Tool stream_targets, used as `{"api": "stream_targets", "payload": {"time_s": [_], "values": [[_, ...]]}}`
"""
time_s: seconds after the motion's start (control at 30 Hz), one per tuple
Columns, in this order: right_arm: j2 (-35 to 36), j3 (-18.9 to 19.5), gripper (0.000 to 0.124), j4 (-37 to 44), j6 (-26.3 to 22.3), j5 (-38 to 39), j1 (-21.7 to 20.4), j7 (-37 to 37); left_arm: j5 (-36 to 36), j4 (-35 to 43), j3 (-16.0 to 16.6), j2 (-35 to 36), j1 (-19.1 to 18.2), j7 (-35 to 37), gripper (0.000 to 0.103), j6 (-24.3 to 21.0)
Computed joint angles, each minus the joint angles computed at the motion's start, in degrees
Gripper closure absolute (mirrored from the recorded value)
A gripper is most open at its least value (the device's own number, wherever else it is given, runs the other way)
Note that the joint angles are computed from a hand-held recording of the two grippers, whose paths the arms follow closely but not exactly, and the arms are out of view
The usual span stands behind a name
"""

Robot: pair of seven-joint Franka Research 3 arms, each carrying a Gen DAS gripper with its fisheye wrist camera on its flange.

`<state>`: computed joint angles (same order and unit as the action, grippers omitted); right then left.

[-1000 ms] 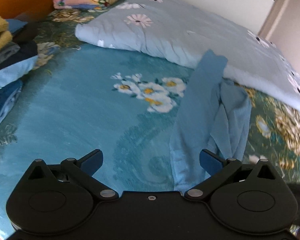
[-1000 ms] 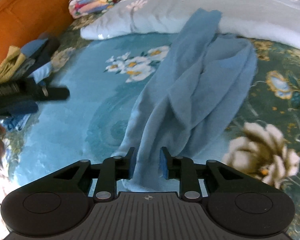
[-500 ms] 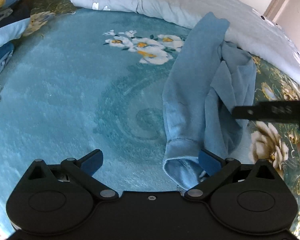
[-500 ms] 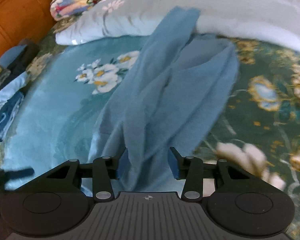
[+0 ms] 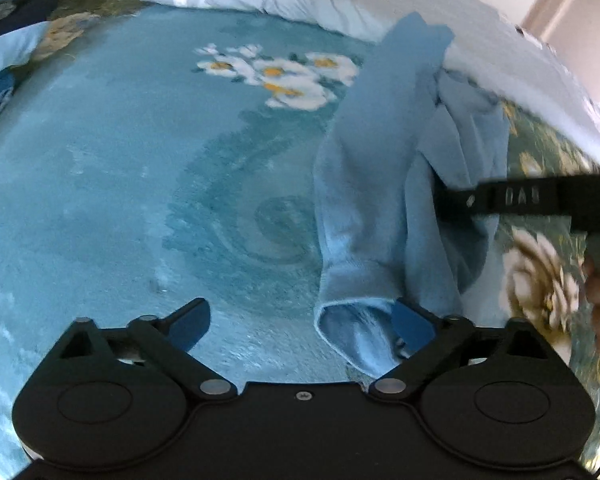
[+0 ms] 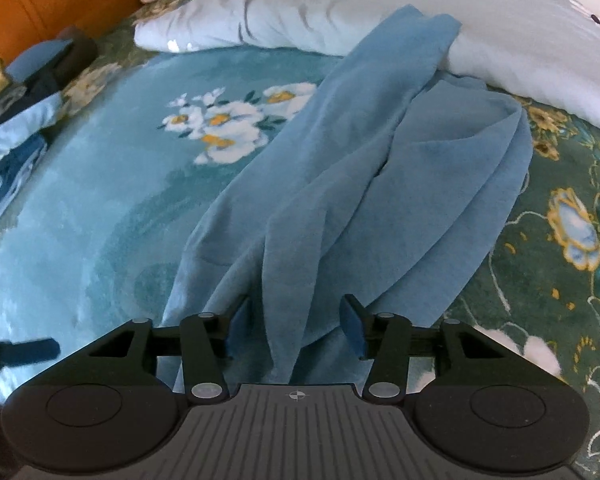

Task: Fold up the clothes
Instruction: 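Pull the shirt off the duvet onto the sheet with the right gripper, then grasp the shirt hem with the left gripper while the right gripper holds another edge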

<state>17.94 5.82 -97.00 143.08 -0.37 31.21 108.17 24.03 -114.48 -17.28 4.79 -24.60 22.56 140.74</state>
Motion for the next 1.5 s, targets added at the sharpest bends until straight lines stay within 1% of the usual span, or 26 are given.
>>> {"api": "stream_targets", "payload": {"time_s": [0.03, 0.07, 0.1, 0.13, 0.2, 0.27, 0.37, 0.43, 0.53, 0.6, 0.63, 0.73, 0.83, 0.93, 1.03, 1.1, 1.17, 1.23, 1.27, 1.33, 1.37, 1.43, 1.47, 1.5], "values": [[0.0, -0.3, 0.103, 0.1, 0.0, -0.3, 0.2, 1.1, -1.2, 0.4, -0.1, 0.4, 0.1, 1.3, 0.017, -0.2], [0.1, -0.2, 0.112, 0.4, -0.6, 0.6, -0.2, 1.4, -1.8, 0.6, -0.1, 0.6, 0.2, 1.9, 0.019, 0.0], [0.3, 0.0, 0.119, 0.9, -1.3, 1.9, -0.7, 1.5, -2.4, 0.7, -0.1, 0.8, 0.3, 2.5, 0.020, 0.1], [0.1, 0.2, 0.120, 0.7, -1.3, 3.0, -1.2, 1.4, -2.5, 0.8, 0.0, 0.8, 0.3, 2.9, 0.020, 0.3], [-0.8, 0.4, 0.120, -0.4, -0.2, 4.6, -1.9, 1.0, -1.8, 1.0, 0.1, 0.9, 0.2, 3.0, 0.020, 0.3], [-2.7, -0.3, 0.120, -2.4, 1.6, 3.5, -1.7, 2.5, -1.5, 1.0, 0.2, 1.0, 0.3, 3.7, 0.020, 0.7], [-7.1, -1.8, 0.120, -6.8, 4.5, -1.0, -1.2, 8.1, -2.5, 0.9, 0.2, 1.0, 0.6, 5.8, 0.019, 1.7], [-10.5, -2.6, 0.120, -9.9, 5.1, -6.1, -1.3, 13.5, -3.2, 1.1, 0.2, 1.1, 0.7, 7.0, 0.019, 2.1], [-16.4, -2.5, 0.120, -14.7, 3.3, -15.3, -2.6, 24.0, -4.2, 1.5, 0.1, 1.6, 0.7, 8.4, 0.019, 2.9], [-20.4, -1.5, 0.121, -17.9, 0.2, -20.4, -4.1, 30.3, -5.5, 1.5, 0.0, 1.9, 0.8, 9.5, 0.018, 4.4], [-22.2, -0.8, 0.121, -19.4, -1.5, -21.3, -5.0, 32.1, -5.8, 1.8, -0.1, 2.1, 0.8, 10.1, 0.018, 4.7], [-26.1, 1.3, 0.121, -23.2, -7.1, -20.1, -7.1, 34.8, -6.5, 2.9, -0.3, 3.2, 0.5, 12.3, 0.017, 5.3], [-28.7, 3.2, 0.121, -27.2, -10.6, -15.9, -8.7, 36.3, -7.0, 3.8, -0.3, 4.2, 0.2, 13.7, 0.018, 5.7], [-29.0, 4.4, 0.121, -29.5, -11.3, -12.5, -9.4, 36.1, -7.6, 4.7, -0.4, 5.2, -0.1, 14.5, 0.018, 5.9], [-28.5, 5.5, 0.119, -29.0, -11.1, -12.6, -9.6, 35.5, -9.0, 5.2, -0.4, 5.8, -0.2, 15.3, 0.019, 6.0], [-28.9, 5.9, 0.116, -28.0, -11.8, -13.4, -9.7, 35.2, -8.6, 5.0, -0.1, 5.7, -0.5, 13.7, 0.019, 6.3], [-29.1, 6.1, 0.116, -26.3, -11.5, -15.8, -9.9, 33.1, -8.1, 4.6, 0.2, 5.3, -0.9, 11.5, 0.019, 6.5], [-27.2, 5.5, 0.113, -23.3, -9.0, -15.5, -9.6, 26.8, -7.0, 4.3, 0.5, 4.8, -1.3, 8.8, 0.019, 5.8], [-25.6, 5.0, 0.112, -21.7, -7.1, -14.1, -9.2, 22.6, -6.4, 4.2, 0.5, 4.5, -1.5, 7.5, 0.019, 5.2], [-20.5, 3.9, 0.106, -17.2, -3.0, -7.8, -7.9, 10.2, -6.0, 3.4, 0.5, 3.7, -1.5, 5.4, 0.019, 4.6], [-17.2, 3.7, 0.105, -14.1, -2.5, -4.4, -7.3, 3.8, -5.8, 3.0, 0.5, 3.3, -1.5, 4.3, 0.018, 4.3], [-9.9, 4.0, 0.105, -6.4, -3.4, 2.5, -6.7, -8.8, -5.3, 2.0, 0.4, 2.3, -1.5, 2.0, 0.018, 3.7], [-6.5, 4.5, 0.105, -2.4, -4.6, 5.6, -6.4, -14.0, -4.9, 1.7, 0.4, 1.9, -1.5, 0.9, 0.018, 3.1], [-2.9, 4.7, 0.105, 2.0, -6.9, 7.2, -6.0, -17.4, -4.6, 1.5, 0.3, 1.6, -1.5, -0.3, 0.018, 2.6]]}}
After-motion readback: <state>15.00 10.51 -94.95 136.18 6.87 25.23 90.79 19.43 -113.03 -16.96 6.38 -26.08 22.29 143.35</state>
